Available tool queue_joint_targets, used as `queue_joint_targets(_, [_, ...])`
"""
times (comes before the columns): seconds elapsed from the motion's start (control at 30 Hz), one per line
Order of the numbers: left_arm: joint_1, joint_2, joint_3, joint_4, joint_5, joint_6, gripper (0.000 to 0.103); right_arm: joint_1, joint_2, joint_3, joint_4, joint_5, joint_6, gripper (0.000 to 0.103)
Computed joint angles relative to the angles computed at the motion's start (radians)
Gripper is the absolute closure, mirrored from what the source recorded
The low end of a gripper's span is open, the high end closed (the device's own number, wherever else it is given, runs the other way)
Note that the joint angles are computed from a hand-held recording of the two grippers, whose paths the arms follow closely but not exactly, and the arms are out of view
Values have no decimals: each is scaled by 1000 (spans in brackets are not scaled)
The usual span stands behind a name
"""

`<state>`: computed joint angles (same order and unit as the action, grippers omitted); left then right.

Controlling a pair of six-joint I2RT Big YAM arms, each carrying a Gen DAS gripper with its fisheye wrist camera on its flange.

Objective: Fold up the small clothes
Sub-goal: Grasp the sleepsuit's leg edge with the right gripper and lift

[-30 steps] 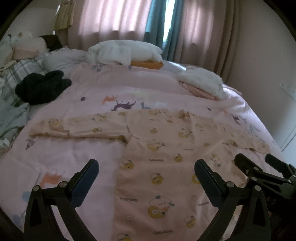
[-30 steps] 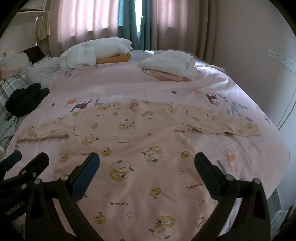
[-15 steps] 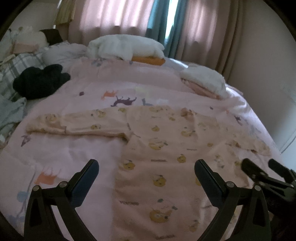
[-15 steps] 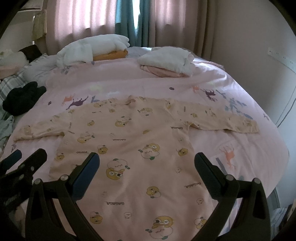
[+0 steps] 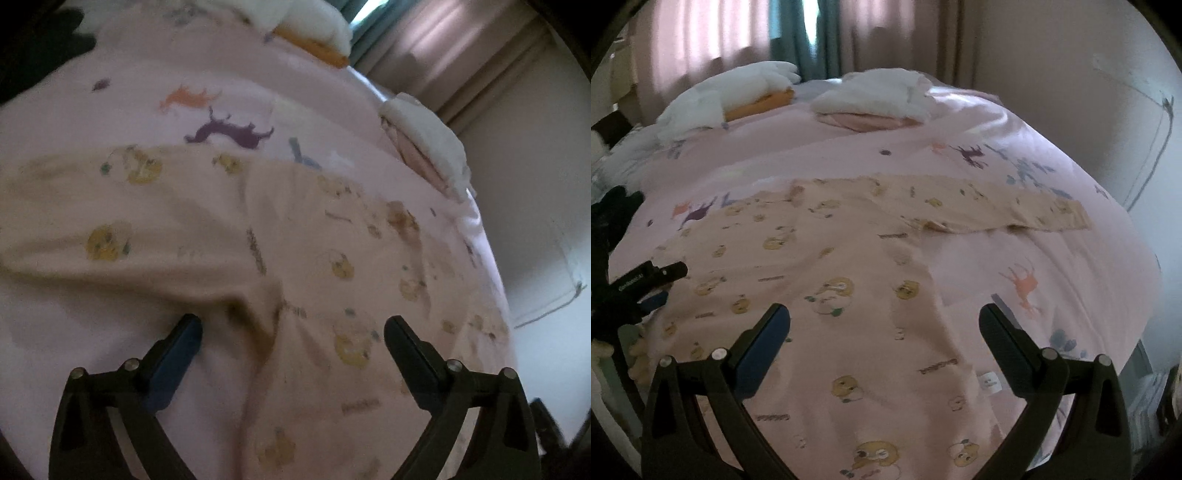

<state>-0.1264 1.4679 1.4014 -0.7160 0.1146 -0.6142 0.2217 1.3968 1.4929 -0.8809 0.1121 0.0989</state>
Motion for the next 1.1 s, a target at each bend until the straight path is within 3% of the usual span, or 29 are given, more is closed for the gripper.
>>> queue_joint_targets(0.07, [-14,34,46,-49,-59,33,29,-6,8,2,-10,6,8,0])
queue_joint_targets(0.1, [-38,60,87,-111,-138,69,35,-8,11,3,-16,8,8,0])
queue_joint_targets(0.17, [-67,69,96,-130,-226,127,55,-13,21,11,-25,14,12,0])
queue_joint_targets(0.23, [-80,54,71,-100,-236,144,60,-22,27,14,-24,18,25,0])
queue_joint_targets(0.33, [-62,20,33,-72,-190,131,71,-41,37,18,-33,25,49,0])
queue_joint_targets(0.47, [-28,8,3,-22,-119,102,78,-73,48,20,-63,59,62,0])
queue_joint_targets(0.57, [-38,10,10,-34,-146,107,79,-118,43,17,-69,77,85,0])
queue_joint_targets(0.63, [-46,20,22,-42,-166,115,79,-180,40,23,-75,-2,103,0])
queue_joint_targets(0.73, [-33,16,13,-24,-136,102,80,-294,51,55,-85,-204,74,0])
queue_joint_targets(0.77, [-28,13,8,-16,-122,95,81,-321,63,73,-93,-237,72,0])
queue_joint_targets(0.87, [-19,6,-4,3,-88,86,84,-428,135,161,-114,-354,83,3])
queue_joint_targets(0.9, [-18,2,-10,11,-72,94,84,-471,191,227,-153,-401,97,5])
queue_joint_targets(1.0, [-18,-1,-18,34,-27,118,84,-520,300,361,-225,-443,127,6])
queue_joint_targets(1.1, [-13,-1,-25,50,17,126,84,-536,440,520,-273,-408,178,9])
